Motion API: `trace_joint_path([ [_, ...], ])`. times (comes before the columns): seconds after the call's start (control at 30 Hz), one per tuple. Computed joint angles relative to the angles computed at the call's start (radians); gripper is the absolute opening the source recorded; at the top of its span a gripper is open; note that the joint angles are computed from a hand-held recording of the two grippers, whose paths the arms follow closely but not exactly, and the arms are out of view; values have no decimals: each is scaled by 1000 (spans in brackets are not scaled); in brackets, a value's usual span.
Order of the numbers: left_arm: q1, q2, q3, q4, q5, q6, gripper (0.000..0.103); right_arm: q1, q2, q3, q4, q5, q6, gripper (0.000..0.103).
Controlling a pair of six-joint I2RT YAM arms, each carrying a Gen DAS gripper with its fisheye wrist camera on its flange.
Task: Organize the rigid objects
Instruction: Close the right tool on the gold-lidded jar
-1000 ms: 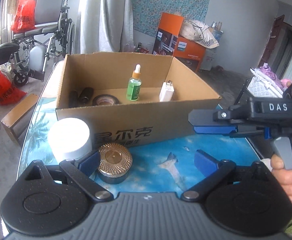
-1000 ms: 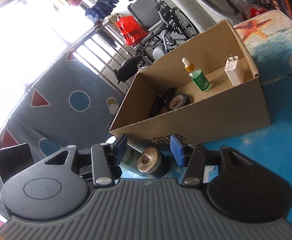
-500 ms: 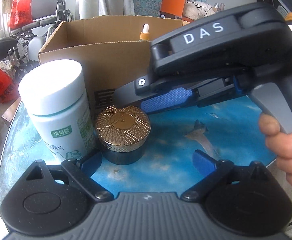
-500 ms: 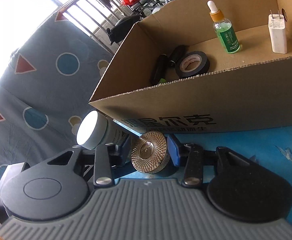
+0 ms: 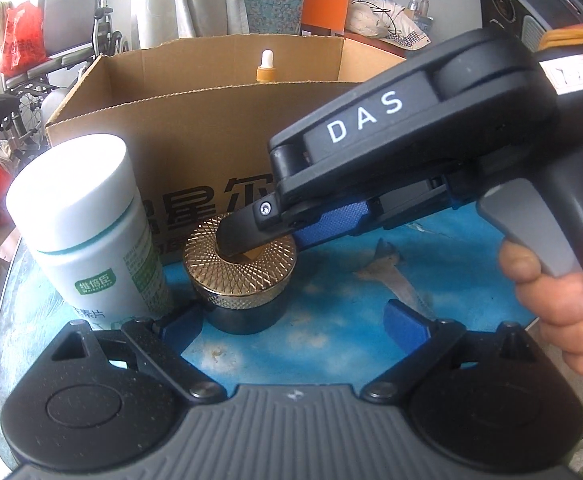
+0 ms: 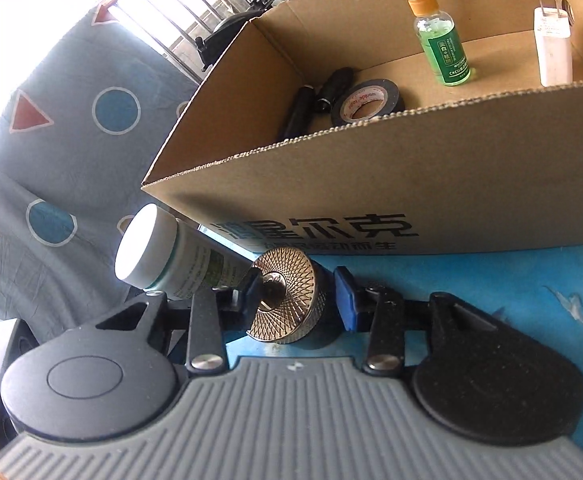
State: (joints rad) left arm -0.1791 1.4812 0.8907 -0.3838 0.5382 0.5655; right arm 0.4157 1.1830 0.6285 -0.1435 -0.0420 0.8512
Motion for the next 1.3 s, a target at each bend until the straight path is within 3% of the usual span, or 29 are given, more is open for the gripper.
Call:
trace_joint_path([
  [0.3, -61, 6, -9, 15, 16, 2, 96, -26, -108, -59, -43, -6, 13, 40],
  [0.47, -111, 23, 1, -32, 52, 41, 90, -39, -179, -108, -54, -17, 35, 39],
  [0.5, -122, 22, -3, -28, 48, 43, 84, -39, -196, -119, -57, -16, 42, 39],
  [0.83, -132, -32, -48, 42, 1, -5, 81, -58, -389, -201, -145, 42, 86, 40],
  [1.03, -123, -71, -94, 136, -65, -34, 79, -95, -391, -208, -111, 14, 68, 40],
  [1.3, -147, -19, -42, 148, -125, -103, 74, -102, -297, -189, -23, -8, 55, 40],
])
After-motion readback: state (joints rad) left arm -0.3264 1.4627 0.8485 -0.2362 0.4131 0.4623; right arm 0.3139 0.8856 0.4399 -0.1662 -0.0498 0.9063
